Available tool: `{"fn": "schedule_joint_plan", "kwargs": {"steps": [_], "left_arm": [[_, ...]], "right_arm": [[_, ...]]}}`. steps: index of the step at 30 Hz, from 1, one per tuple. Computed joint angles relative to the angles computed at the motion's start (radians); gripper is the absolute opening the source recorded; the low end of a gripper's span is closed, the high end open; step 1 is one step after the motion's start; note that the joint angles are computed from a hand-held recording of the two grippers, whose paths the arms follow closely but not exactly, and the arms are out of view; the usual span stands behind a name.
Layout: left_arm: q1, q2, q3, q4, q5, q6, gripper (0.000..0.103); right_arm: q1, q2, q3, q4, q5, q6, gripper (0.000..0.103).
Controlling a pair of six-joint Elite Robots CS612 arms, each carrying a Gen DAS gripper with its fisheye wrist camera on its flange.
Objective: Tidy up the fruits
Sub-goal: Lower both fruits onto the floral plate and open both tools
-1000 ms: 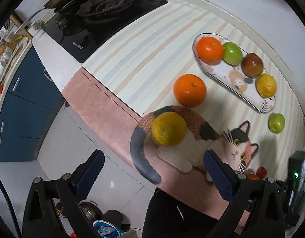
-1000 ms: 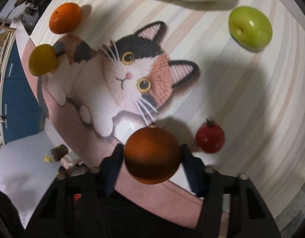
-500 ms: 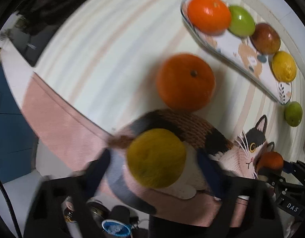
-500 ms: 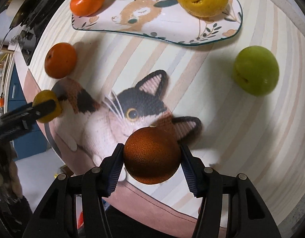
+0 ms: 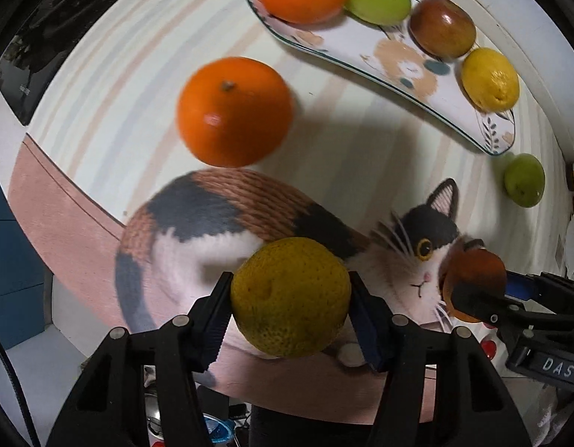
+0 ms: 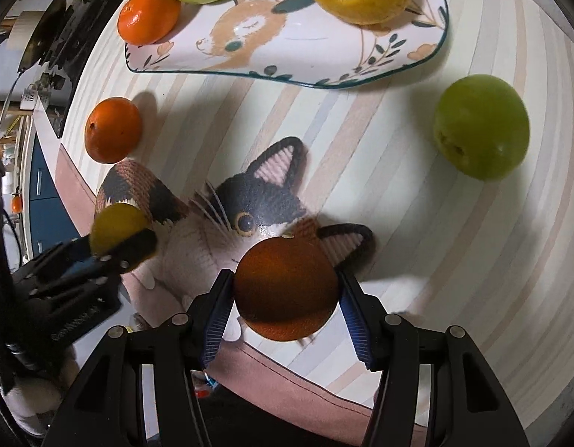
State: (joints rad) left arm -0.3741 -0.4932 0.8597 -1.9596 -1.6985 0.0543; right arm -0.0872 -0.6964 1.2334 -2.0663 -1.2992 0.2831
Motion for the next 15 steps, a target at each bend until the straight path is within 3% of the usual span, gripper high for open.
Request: {"fn": "schedule_joint_plan", "kwargs": {"steps": [8,15], "left_arm": [[-0.011,0.001,-0.008,-0.003,0.004,0.003,0.056],[-0.002,0.048,-0.182,0.05,-0.068,0.005,0.056]], "right_arm": [[0.008,0.002,-0.003,-0.014,-0.024,-0.019,0.058],[-0.022,-0.049,0.078,-0.233,0.0,0.091,0.058]]}}
